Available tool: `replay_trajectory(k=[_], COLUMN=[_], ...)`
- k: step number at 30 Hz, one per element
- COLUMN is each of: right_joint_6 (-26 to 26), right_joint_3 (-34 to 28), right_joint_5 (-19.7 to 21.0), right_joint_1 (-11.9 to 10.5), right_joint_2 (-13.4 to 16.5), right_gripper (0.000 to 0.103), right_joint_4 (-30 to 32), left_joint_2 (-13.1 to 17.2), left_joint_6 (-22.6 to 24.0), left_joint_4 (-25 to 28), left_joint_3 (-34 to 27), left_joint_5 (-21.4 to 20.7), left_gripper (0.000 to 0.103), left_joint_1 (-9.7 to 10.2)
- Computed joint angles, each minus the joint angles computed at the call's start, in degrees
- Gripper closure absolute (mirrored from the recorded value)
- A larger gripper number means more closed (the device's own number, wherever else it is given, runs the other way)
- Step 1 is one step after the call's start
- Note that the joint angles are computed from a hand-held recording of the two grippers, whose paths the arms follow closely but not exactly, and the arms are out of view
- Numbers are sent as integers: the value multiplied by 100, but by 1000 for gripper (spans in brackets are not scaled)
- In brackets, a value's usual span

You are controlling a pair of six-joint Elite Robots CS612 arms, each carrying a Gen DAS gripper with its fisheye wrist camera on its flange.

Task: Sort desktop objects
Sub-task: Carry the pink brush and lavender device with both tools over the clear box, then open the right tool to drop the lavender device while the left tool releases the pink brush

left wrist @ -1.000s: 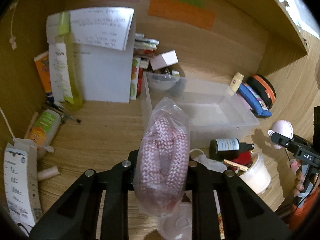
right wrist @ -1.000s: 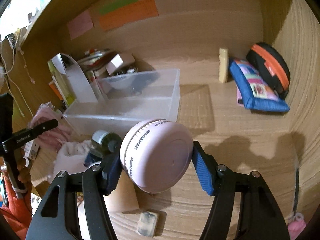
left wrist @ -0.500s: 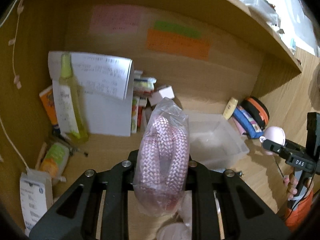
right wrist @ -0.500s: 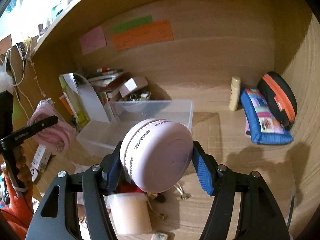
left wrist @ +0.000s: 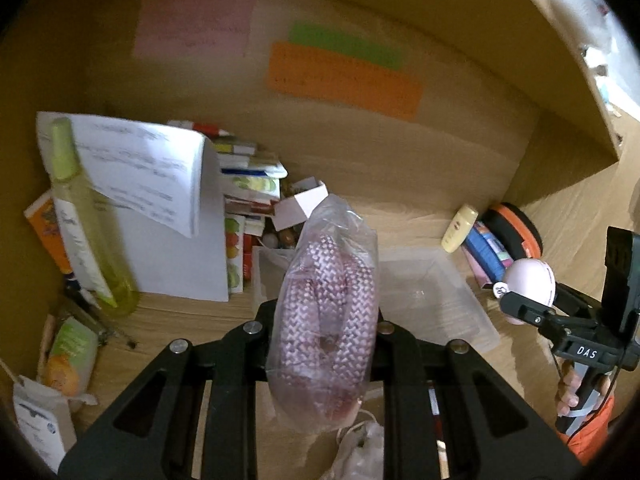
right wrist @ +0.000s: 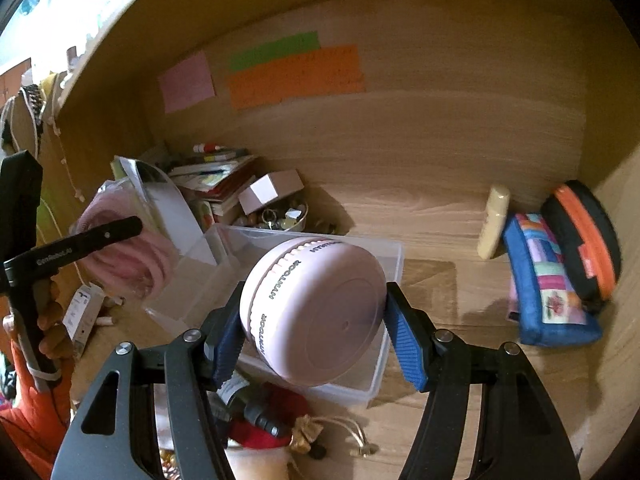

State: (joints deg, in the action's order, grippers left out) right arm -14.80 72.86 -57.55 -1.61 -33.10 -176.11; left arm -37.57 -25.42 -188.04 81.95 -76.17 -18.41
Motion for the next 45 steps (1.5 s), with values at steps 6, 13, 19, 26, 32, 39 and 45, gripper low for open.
replay_trajectory(k=[6, 13, 19, 26, 32, 39, 45], right_joint_6=[-185, -304, -668, -688, -726, -686, -559], right_joint_3=[-492, -687, -640, -524, -524, -504, -446], right_joint_5=[-200, -458, -734, -1069, -1141, -1148, -1023], right_joint_1=[100, 195, 274, 328, 343, 355, 330], right_joint_2=[277, 448, 473, 491, 498, 487, 449], right_gripper=[42, 42, 42, 42, 41, 28, 22], right_joint_4=[772, 871, 820, 368, 304, 233, 84], left_joint_2=[283, 515, 584, 655, 671, 598, 515], left_joint_6=[9, 153, 137, 239, 229, 243, 292], left_joint_4=[578, 1067, 1228, 1088, 1085, 759, 375], left_joint_3=[-484, -797, -865, -907, -923, -771, -618], left_joint_5=[-149, -373, -291, -97, -42, 82, 12], left_gripper=[83, 83, 83, 83, 68, 33, 19], left_joint_1=[46, 76, 64, 49, 44, 26, 23])
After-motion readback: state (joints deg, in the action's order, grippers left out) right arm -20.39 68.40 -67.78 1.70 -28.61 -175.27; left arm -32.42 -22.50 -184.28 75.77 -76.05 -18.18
